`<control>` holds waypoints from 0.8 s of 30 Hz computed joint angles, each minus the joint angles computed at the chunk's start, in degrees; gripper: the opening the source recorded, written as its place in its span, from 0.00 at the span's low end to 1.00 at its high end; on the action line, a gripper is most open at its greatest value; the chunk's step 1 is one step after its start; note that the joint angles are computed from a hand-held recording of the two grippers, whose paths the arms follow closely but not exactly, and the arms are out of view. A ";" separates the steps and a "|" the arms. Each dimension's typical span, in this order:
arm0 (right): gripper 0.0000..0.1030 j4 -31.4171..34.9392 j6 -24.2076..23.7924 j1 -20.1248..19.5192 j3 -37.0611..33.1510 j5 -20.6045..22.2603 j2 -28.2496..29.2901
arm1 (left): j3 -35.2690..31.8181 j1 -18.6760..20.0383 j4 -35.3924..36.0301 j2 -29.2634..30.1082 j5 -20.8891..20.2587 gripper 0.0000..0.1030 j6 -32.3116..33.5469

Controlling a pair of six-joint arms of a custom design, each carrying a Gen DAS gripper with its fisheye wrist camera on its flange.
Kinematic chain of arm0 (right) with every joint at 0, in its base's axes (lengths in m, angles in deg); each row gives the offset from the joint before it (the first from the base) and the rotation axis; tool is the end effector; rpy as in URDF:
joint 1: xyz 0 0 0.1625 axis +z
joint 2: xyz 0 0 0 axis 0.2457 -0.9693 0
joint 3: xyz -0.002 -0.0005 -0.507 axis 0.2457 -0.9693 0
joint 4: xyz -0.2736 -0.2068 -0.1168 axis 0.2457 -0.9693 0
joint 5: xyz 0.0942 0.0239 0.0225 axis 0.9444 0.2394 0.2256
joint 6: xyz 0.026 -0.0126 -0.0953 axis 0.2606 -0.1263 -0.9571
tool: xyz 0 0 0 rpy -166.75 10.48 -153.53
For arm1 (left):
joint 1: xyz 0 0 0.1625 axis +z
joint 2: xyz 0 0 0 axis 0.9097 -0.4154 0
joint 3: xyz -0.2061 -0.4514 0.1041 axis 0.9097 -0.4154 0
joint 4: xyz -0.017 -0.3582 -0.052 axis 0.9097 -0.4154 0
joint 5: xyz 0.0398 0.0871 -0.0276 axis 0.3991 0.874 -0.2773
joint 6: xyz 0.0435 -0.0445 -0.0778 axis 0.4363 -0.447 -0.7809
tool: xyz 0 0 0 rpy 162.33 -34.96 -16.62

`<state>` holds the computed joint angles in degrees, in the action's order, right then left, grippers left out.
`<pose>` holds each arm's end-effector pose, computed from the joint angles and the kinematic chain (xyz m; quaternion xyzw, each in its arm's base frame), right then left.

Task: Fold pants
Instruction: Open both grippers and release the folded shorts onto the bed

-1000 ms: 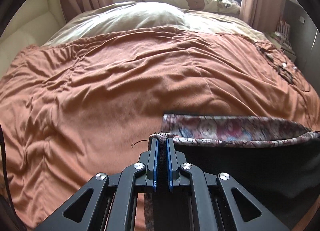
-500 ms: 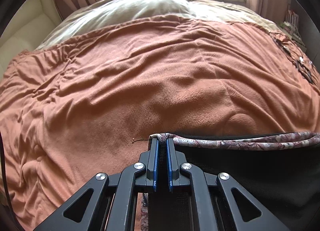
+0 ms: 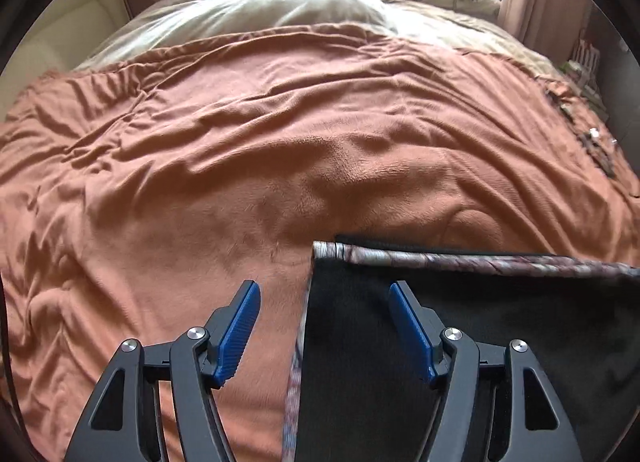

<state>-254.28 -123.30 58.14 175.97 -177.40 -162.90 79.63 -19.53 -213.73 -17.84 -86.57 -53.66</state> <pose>-0.0588 -0.5779 0.4711 0.1916 -0.8907 0.3127 0.2685 -0.2878 -0.6102 0.0230 -0.0006 0.8722 -0.2922 0.3923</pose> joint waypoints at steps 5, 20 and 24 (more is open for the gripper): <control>0.69 4.51 -0.94 -3.14 2.35 4.41 -5.29 | 4.76 -3.60 1.49 -3.30 0.14 0.67 -4.70; 0.69 15.71 -1.25 -10.22 6.03 11.70 -16.24 | 16.25 -13.44 8.67 -9.47 -4.72 0.67 -21.69; 0.69 18.76 -1.29 -12.26 6.55 13.61 -17.90 | 19.29 -15.62 8.46 -10.17 -5.99 0.67 -25.88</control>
<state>-235.52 -124.58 45.88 182.52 -163.79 -180.80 98.92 -35.15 -205.27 -28.01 -92.56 -79.54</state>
